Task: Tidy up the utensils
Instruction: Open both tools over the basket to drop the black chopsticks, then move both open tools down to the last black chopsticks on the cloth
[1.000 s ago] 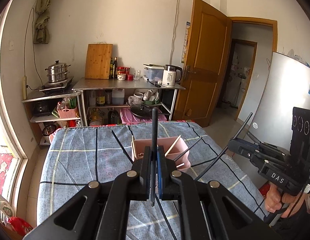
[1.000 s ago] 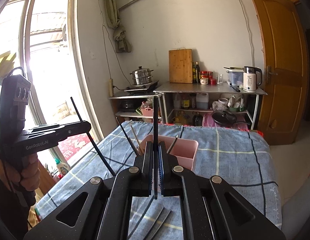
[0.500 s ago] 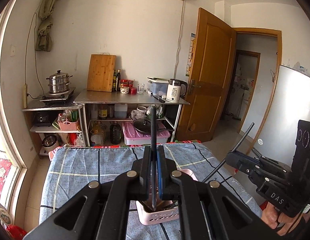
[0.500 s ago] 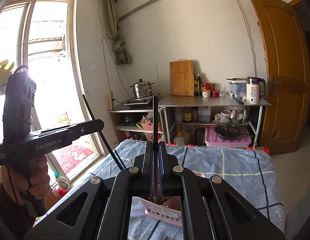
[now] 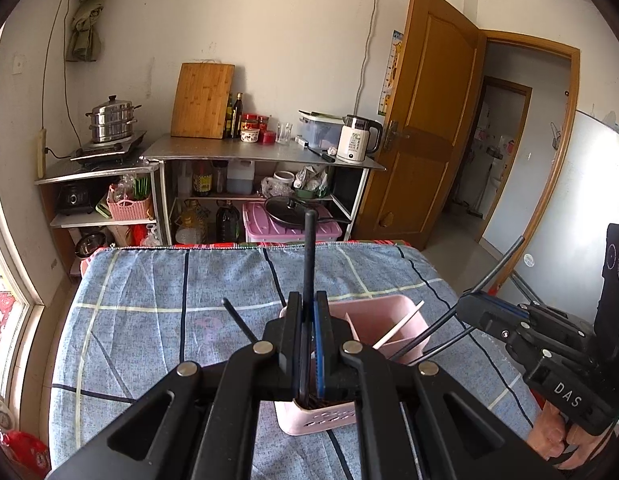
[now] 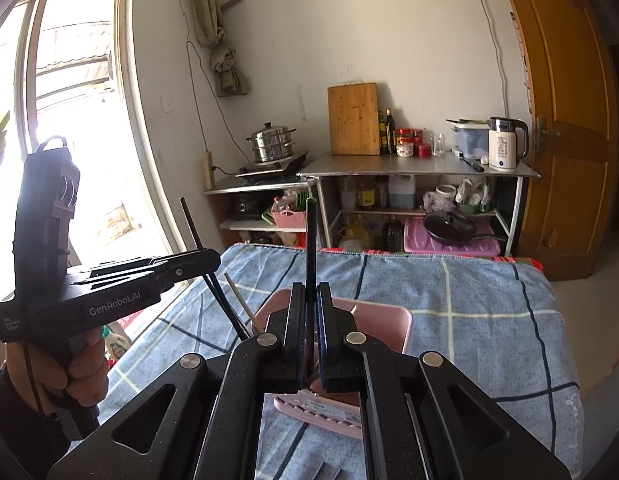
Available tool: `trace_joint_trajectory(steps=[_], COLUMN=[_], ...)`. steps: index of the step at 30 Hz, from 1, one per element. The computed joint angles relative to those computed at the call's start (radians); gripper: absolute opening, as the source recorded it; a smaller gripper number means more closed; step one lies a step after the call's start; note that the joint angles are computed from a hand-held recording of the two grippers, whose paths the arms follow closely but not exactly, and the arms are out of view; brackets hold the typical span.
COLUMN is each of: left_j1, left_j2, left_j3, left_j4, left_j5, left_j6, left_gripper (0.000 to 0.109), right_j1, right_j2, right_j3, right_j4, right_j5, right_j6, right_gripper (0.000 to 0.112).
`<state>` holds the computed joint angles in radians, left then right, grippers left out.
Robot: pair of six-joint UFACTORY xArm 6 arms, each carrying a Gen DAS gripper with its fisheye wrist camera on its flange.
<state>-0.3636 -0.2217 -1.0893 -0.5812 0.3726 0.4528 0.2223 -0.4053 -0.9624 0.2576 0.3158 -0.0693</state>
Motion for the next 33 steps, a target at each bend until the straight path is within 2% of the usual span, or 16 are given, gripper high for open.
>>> trace_joint_trajectory(steps=[9,12,14,26,33], left_j1=[0.005,0.006,0.007,0.001,-0.043], left_j2=[-0.004,-0.029,-0.052,-0.283,-0.434], left_j3=[0.036,0.059,0.076,0.292,0.466], left_j4=[0.031,0.038,0.026,-0.015,-0.005], left_j5=[0.015,-0.001,-0.01,-0.096,-0.115], left_j6=[-0.028,-0.039,-0.035,-0.011,-0.025], left_gripper=[0.008,0.019,0.023,0.03,0.031], right_j1=[-0.001,-0.001,-0.004,-0.021,-0.03], right_j2=[-0.014,-0.038,-0.058,-0.265,-0.423], right_j3=[0.016,0.026,0.034,0.194,0.347], right_j4=[0.055,0.027,0.024,0.011,-0.06], right_j5=[0.05,0.048,0.048,0.044,0.068], right_j6=[-0.041,-0.024,-0.02,0.003,0.1], right_gripper=[0.006,0.011,0.011,0.011,0.011])
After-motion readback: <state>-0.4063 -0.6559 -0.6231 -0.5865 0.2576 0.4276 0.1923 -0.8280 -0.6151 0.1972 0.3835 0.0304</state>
